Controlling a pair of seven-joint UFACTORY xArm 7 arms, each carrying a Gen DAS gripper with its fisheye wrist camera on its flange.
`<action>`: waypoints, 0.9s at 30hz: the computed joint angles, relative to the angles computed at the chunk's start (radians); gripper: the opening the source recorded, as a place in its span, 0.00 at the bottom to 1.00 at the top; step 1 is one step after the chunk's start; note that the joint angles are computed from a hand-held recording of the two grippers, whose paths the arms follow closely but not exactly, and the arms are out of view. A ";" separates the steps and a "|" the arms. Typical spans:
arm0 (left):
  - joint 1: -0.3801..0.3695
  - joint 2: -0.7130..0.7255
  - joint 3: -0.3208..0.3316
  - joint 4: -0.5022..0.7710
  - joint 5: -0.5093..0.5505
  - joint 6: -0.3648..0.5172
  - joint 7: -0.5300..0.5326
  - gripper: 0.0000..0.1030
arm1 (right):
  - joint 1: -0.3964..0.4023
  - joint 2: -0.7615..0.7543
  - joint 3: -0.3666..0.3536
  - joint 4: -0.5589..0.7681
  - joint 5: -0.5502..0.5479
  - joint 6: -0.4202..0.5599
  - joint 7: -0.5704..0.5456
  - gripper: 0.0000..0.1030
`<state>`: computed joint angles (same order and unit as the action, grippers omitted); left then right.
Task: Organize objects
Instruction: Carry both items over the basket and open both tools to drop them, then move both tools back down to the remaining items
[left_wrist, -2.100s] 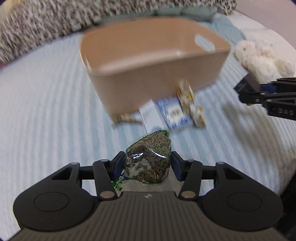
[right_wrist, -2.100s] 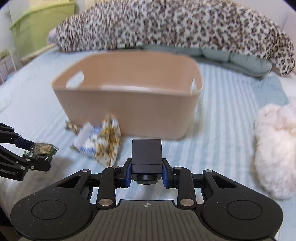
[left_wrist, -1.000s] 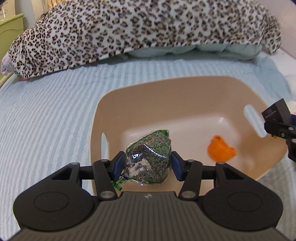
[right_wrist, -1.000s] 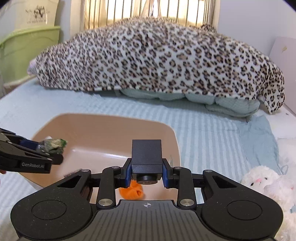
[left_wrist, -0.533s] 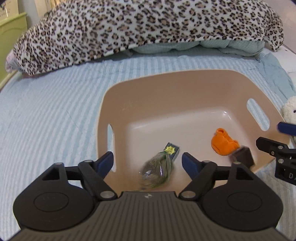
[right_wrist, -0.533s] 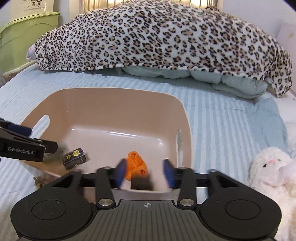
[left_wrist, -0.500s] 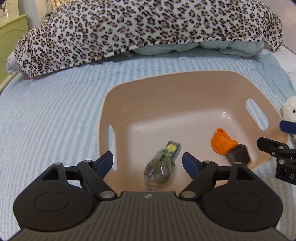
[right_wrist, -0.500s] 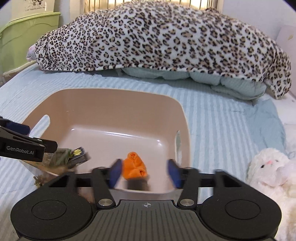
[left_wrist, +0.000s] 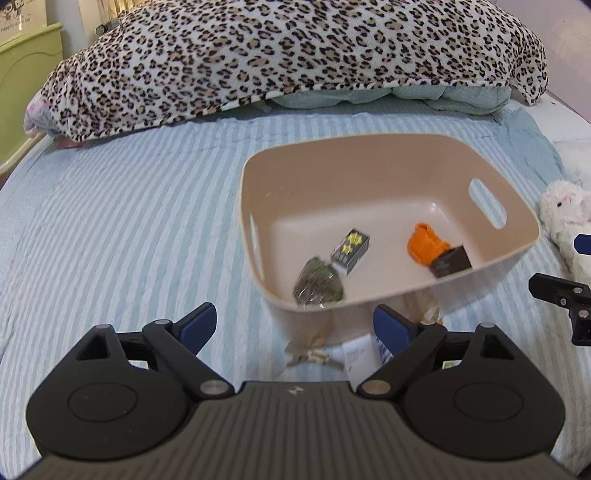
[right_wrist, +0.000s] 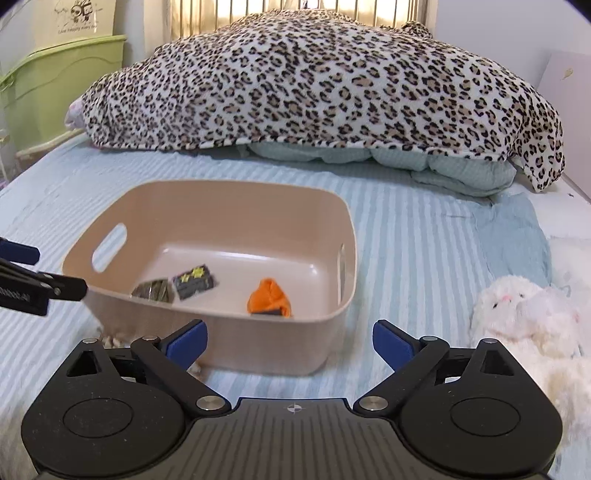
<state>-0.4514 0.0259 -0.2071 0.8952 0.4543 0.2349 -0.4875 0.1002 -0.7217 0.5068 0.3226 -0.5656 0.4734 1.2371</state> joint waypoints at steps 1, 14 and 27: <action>0.002 -0.004 0.000 -0.011 -0.008 0.001 0.011 0.90 | 0.012 -0.001 -0.001 -0.005 0.009 0.004 0.001 0.96; 0.006 0.068 0.017 -0.058 -0.130 -0.023 0.122 0.90 | 0.032 0.172 0.032 -0.029 0.007 -0.117 0.083 0.96; 0.039 0.138 -0.019 -0.056 -0.369 -0.095 0.278 0.90 | -0.127 0.318 0.142 0.023 -0.161 -0.275 0.243 0.96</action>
